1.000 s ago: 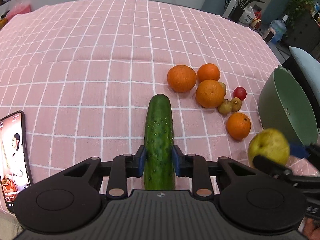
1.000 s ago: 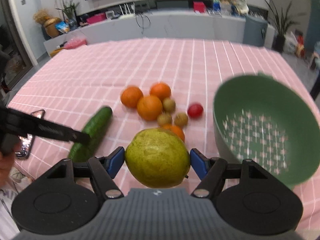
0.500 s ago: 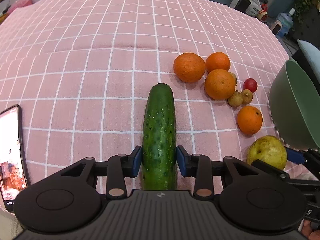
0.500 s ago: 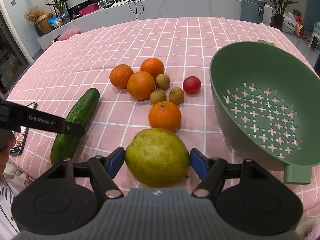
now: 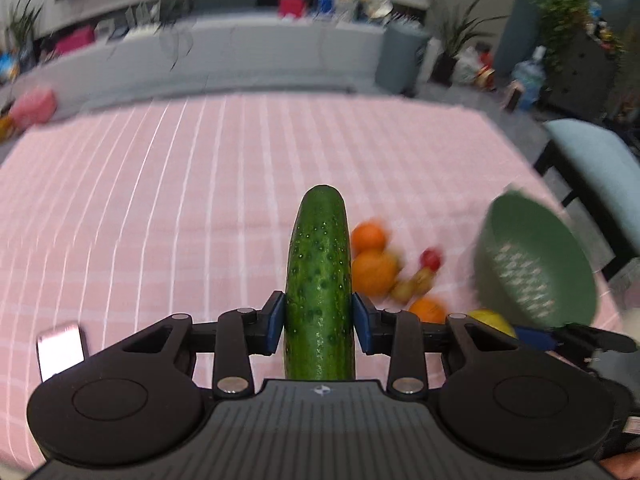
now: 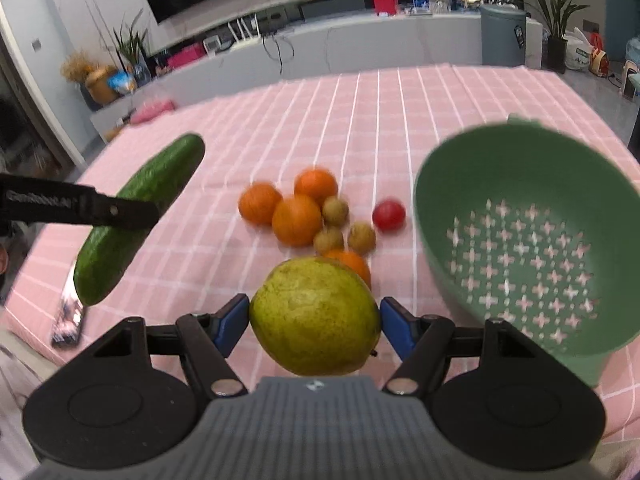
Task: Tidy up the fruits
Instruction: 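Lift and carry the pear with the right tool while the left tool carries the cucumber to the colander, then open the right tool to drop the pear while the left tool releases the cucumber into the colander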
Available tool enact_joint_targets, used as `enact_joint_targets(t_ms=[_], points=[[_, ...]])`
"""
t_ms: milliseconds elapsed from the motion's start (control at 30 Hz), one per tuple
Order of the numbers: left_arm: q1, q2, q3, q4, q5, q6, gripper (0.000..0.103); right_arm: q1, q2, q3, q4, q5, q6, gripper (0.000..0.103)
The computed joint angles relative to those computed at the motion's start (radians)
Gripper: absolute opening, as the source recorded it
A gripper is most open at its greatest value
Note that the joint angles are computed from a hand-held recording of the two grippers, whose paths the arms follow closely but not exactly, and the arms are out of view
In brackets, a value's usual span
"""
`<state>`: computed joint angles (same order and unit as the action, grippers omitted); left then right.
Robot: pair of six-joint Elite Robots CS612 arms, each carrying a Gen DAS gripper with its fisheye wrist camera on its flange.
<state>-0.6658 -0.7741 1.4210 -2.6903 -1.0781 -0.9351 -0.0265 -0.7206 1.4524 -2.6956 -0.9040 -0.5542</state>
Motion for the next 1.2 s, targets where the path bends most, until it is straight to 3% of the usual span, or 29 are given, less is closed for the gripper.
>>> enact_joint_targets(t_ms=[167, 333, 567, 767, 1033, 1200], points=[[-0.006, 0.013, -0.061, -0.106, -0.026, 0.106, 0.041, -0.014, -0.02, -0.005, -0.082, 0.038, -0.002, 0.068], [0.006, 0.071, -0.156, -0.16, -0.125, 0.155, 0.041, -0.024, -0.025, -0.026, -0.154, -0.022, -0.058, 0.068], [0.042, 0.177, -0.317, -0.07, -0.3, 0.164, 0.041, -0.028, 0.028, -0.144, -0.029, -0.136, -0.19, 0.068], [0.053, 0.239, -0.415, -0.009, -0.381, 0.19, 0.04, -0.018, 0.092, -0.277, 0.164, -0.223, -0.273, 0.068], [0.061, 0.316, -0.563, 0.171, -0.452, 0.26, 0.041, -0.008, 0.133, -0.35, 0.288, -0.319, -0.446, 0.068], [0.066, 0.353, -0.633, 0.267, -0.486, 0.294, 0.041, 0.0, 0.158, -0.389, 0.348, -0.353, -0.496, 0.068]])
